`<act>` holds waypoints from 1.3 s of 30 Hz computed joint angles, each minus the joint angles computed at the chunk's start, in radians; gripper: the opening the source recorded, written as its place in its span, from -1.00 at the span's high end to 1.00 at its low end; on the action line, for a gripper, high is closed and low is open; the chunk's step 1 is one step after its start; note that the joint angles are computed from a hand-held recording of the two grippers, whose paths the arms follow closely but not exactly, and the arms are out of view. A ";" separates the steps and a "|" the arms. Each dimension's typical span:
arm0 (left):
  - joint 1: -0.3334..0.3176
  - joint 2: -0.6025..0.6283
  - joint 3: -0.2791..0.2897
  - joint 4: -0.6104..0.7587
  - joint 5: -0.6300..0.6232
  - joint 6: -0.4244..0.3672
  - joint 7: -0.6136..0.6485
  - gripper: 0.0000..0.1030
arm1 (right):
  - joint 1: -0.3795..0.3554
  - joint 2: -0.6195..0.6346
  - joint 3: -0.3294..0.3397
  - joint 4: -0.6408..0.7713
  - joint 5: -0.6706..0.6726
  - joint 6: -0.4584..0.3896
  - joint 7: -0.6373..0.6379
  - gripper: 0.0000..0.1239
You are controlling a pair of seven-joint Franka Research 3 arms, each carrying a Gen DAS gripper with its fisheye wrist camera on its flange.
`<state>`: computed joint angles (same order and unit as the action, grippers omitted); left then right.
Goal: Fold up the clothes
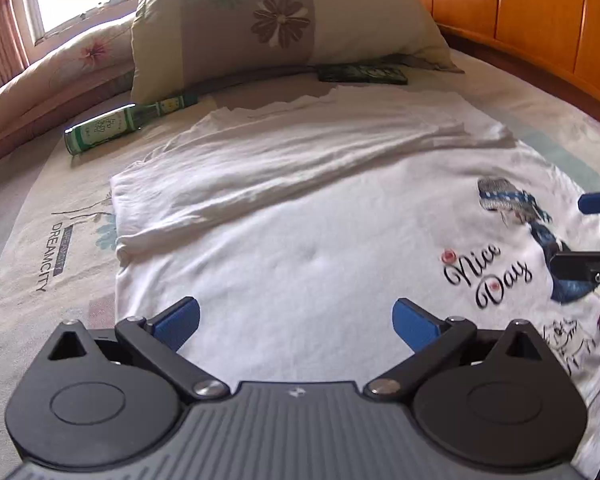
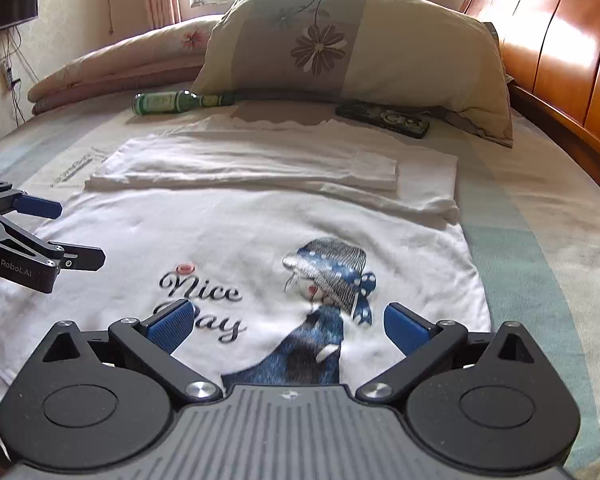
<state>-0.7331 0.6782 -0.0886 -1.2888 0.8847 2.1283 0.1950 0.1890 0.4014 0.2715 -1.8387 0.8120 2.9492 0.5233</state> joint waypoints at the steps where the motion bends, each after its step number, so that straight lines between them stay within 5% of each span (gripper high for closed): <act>1: -0.010 -0.004 -0.003 -0.011 -0.006 -0.012 -0.023 -0.98 | 0.021 -0.015 -0.023 -0.029 -0.028 0.008 0.029 -0.66; 7: -0.054 -0.125 -0.036 -0.214 0.024 0.005 -0.278 -0.98 | -0.030 -0.113 0.026 -0.207 0.067 0.058 -0.044 -0.66; 12: -0.060 -0.159 -0.087 -0.257 0.040 -0.023 -0.328 -0.98 | -0.139 -0.155 0.149 -0.252 0.521 0.105 -0.458 -0.66; 14: -0.054 -0.160 -0.093 -0.257 0.054 -0.003 -0.332 -0.98 | -0.137 -0.157 0.146 -0.245 0.613 0.098 -0.553 -0.66; 18: -0.044 -0.140 -0.096 -0.240 0.039 0.008 -0.342 -0.98 | -0.067 -0.183 0.060 -0.274 0.457 0.068 -0.400 -0.66; 24: -0.058 -0.156 -0.096 -0.263 0.063 0.003 -0.370 -0.98 | 0.000 -0.229 -0.014 -0.314 0.474 0.072 -0.431 -0.66; 28: -0.054 -0.165 -0.086 -0.263 0.092 -0.015 -0.387 -0.98 | 0.021 -0.214 -0.055 -0.233 0.564 0.014 -0.482 -0.66; 32: -0.010 -0.171 -0.091 -0.294 0.083 0.073 -0.396 -0.98 | 0.043 -0.099 -0.087 -0.042 0.522 -0.035 -0.408 -0.66; 35: -0.020 -0.155 -0.092 -0.284 0.095 0.052 -0.342 -0.98 | 0.081 0.062 -0.119 0.172 0.343 -0.035 -0.194 -0.66; 39: -0.018 -0.189 -0.088 -0.346 0.134 0.109 -0.350 -0.98 | 0.185 0.294 -0.245 0.482 0.037 -0.108 0.167 -0.66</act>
<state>-0.7508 0.4888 -0.1767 -1.6346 1.0191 2.2375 -0.1548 0.3743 0.6957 0.0268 -1.3567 0.8486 2.8417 0.6898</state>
